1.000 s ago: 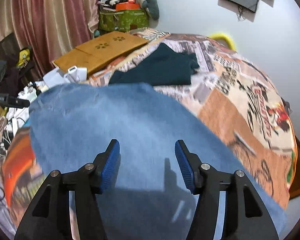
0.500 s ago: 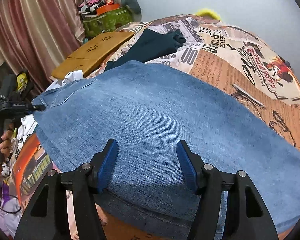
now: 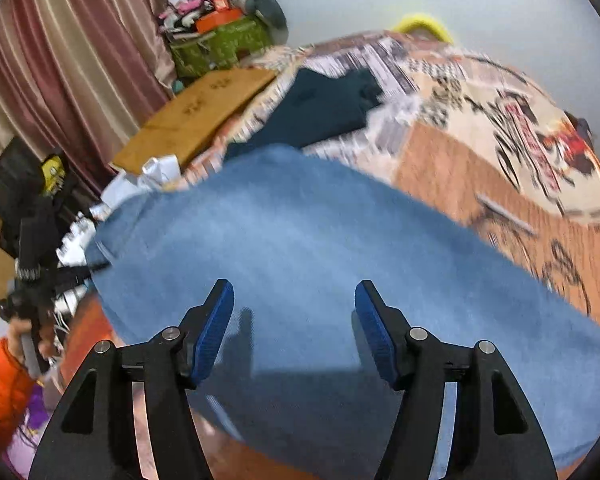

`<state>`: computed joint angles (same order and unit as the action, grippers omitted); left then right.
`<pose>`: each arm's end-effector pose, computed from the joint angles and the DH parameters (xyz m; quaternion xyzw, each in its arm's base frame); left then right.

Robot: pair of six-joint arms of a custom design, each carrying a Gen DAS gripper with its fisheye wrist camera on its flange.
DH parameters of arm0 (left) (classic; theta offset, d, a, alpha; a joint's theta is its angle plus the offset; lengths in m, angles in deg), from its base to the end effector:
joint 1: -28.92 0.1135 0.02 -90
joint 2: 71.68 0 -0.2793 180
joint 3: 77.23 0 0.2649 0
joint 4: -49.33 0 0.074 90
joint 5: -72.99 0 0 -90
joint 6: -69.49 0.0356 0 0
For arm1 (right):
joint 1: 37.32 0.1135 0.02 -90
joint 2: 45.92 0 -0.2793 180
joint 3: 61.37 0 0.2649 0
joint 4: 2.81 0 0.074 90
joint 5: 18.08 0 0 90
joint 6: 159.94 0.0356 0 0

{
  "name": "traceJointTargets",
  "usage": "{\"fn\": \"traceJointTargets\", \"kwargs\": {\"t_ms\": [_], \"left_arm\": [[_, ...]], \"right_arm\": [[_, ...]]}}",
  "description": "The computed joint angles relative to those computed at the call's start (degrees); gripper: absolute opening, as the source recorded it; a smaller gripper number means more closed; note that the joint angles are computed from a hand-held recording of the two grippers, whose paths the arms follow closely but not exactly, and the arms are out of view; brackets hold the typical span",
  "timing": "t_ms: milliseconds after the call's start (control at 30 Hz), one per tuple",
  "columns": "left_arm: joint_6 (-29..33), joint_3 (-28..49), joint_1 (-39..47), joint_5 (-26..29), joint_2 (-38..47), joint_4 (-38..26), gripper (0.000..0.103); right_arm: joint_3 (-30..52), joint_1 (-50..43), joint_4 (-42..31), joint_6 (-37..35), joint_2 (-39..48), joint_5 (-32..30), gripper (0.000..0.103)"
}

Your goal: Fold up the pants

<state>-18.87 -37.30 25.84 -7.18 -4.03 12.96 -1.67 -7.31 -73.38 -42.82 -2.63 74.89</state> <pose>0.1953 -0.0166 0.1505 0.0592 0.9693 -0.0863 0.2223 0.1178 0.0659 0.2910 -0.0160 0.9511 0.1254 0.2819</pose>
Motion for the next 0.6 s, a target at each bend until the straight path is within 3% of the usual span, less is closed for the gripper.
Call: {"fn": "traceJointTargets", "kwargs": {"t_ms": [167, 233, 300, 400, 600], "left_arm": [[6.5, 0.2, 1.9, -1.6, -8.7, -8.1, 0.047], [7.1, 1.9, 3.5, -1.5, -10.4, -11.4, 0.051], [6.9, 4.0, 4.9, -1.0, -11.3, -13.3, 0.062], [4.6, 8.0, 2.9, -2.1, -9.9, -11.9, 0.08], [-2.9, 15.8, -9.7, -6.6, 2.4, -4.8, 0.089]], "right_arm": [[0.3, -3.0, 9.2, -2.2, 10.9, -4.4, 0.065], [-0.5, -2.6, 9.7, -2.6, 13.9, -3.3, 0.065], [-2.8, -1.6, 9.1, -2.1, 13.5, -1.7, 0.065], [-8.1, 0.3, 6.2, -0.1, 2.5, -0.3, 0.066], [-7.8, -5.9, -10.8, 0.6, -16.1, -4.3, 0.072]]}}
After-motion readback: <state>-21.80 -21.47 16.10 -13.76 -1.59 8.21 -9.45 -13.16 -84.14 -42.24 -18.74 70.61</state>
